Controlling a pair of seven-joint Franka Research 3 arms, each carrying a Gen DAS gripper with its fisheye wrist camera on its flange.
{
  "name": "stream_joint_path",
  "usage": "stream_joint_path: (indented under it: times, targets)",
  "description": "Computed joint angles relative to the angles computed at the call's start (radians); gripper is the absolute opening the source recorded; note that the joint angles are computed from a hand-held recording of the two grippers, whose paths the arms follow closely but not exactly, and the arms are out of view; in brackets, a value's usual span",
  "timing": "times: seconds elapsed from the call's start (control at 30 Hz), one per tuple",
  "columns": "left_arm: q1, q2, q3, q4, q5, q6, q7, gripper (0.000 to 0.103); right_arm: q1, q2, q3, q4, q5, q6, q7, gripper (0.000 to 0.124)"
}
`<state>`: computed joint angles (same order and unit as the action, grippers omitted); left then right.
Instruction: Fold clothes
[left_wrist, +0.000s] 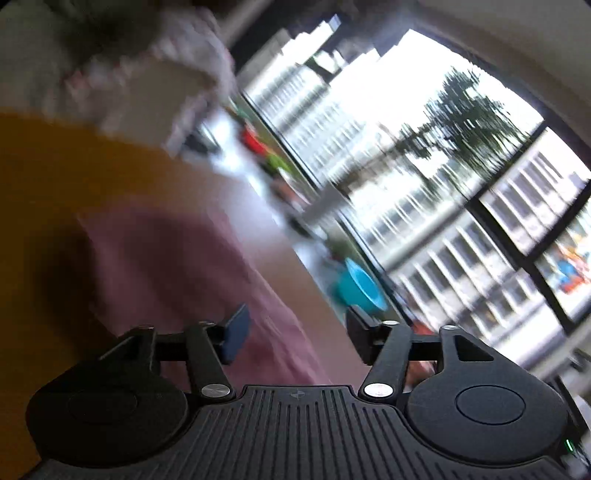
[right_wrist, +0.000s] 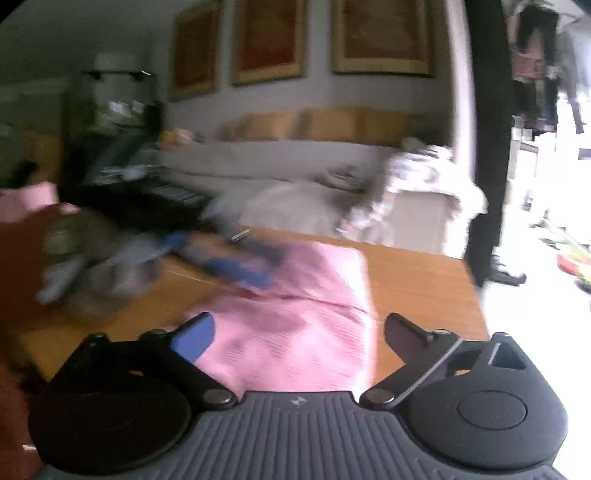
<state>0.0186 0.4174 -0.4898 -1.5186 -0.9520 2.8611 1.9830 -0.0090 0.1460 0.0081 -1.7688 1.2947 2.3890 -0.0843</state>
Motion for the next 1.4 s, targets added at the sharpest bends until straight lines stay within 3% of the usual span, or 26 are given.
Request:
stream_joint_path:
  times: [0.1, 0.17, 0.23, 0.27, 0.33, 0.37, 0.4, 0.47, 0.5, 0.53, 0.57, 0.63, 0.8, 0.9, 1.03, 1.1, 1.13, 1.23, 1.33, 1.4]
  targets:
    - [-0.070, 0.002, 0.070, -0.039, 0.162, -0.004, -0.093, 0.072, 0.051, 0.041, 0.013, -0.001, -0.139, 0.149, 0.069, 0.103]
    - [-0.034, -0.016, 0.028, -0.086, 0.151, 0.027, -0.051, 0.067, 0.081, 0.051, 0.026, -0.026, -0.241, 0.234, 0.096, 0.103]
    - [-0.046, -0.052, 0.055, -0.130, 0.202, 0.048, -0.101, 0.067, 0.089, 0.025, 0.055, -0.078, -0.199, 0.321, 0.044, 0.103]
    - [-0.059, -0.071, 0.078, -0.151, 0.240, 0.057, -0.140, 0.073, 0.097, 0.008, 0.063, -0.105, -0.192, 0.363, 0.031, 0.103]
    - [-0.128, -0.120, 0.179, -0.220, 0.432, 0.094, -0.300, 0.075, 0.117, -0.021, 0.073, -0.151, -0.175, 0.441, 0.007, 0.103]
    - [-0.129, -0.148, 0.188, -0.262, 0.467, 0.113, -0.330, 0.076, 0.122, -0.031, 0.073, -0.167, -0.165, 0.461, 0.008, 0.103]
    - [-0.104, -0.170, 0.161, -0.296, 0.431, 0.131, -0.306, 0.076, 0.128, -0.042, 0.070, -0.183, -0.163, 0.471, 0.030, 0.103]
    - [-0.010, -0.212, 0.050, -0.356, 0.274, 0.164, -0.175, 0.081, 0.130, -0.061, 0.052, -0.199, -0.203, 0.415, 0.128, 0.103]
    - [-0.004, -0.235, 0.036, -0.388, 0.261, 0.184, -0.153, 0.081, 0.123, -0.061, 0.038, -0.187, -0.239, 0.335, 0.192, 0.103]
    - [-0.028, -0.258, 0.056, -0.421, 0.290, 0.203, -0.165, 0.082, 0.114, -0.059, 0.026, -0.173, -0.265, 0.253, 0.241, 0.103]
    - [-0.078, -0.277, 0.112, -0.450, 0.388, 0.214, -0.240, 0.082, 0.104, -0.055, 0.016, -0.155, -0.284, 0.171, 0.284, 0.103]
    - [-0.179, -0.291, 0.234, -0.481, 0.667, 0.212, -0.454, 0.084, 0.093, -0.055, 0.010, -0.143, -0.286, 0.097, 0.287, 0.103]
    - [-0.175, -0.339, 0.248, -0.526, 0.802, 0.184, -0.548, 0.089, 0.076, -0.069, 0.000, -0.118, -0.204, 0.082, 0.167, 0.103]
    - [-0.161, -0.354, 0.230, -0.546, 0.752, 0.170, -0.508, 0.090, 0.085, -0.061, 0.005, -0.106, -0.146, 0.195, 0.120, 0.103]
    - [-0.143, -0.343, 0.169, -0.530, 0.475, 0.173, -0.252, 0.089, 0.149, 0.052, 0.060, -0.070, -0.176, 0.586, 0.017, 0.103]
    - [-0.149, -0.342, 0.168, -0.529, 0.430, 0.180, -0.215, 0.089, 0.101, 0.097, 0.146, -0.039, -0.045, 0.674, -0.174, 0.103]
    - [-0.153, -0.343, 0.169, -0.530, 0.415, 0.185, -0.203, 0.089, 0.090, 0.099, 0.157, -0.033, -0.031, 0.668, -0.195, 0.103]
    - [-0.163, -0.354, 0.176, -0.542, 0.395, 0.226, -0.197, 0.088, 0.092, 0.086, 0.121, -0.017, -0.135, 0.577, -0.072, 0.103]
    - [-0.156, -0.360, 0.156, -0.531, 0.269, 0.255, -0.094, 0.088, 0.074, 0.096, 0.099, 0.058, -0.192, 0.439, 0.091, 0.103]
    - [-0.154, -0.355, 0.146, -0.507, 0.180, 0.263, -0.015, 0.088, 0.076, 0.135, 0.096, 0.135, -0.222, 0.415, 0.170, 0.103]
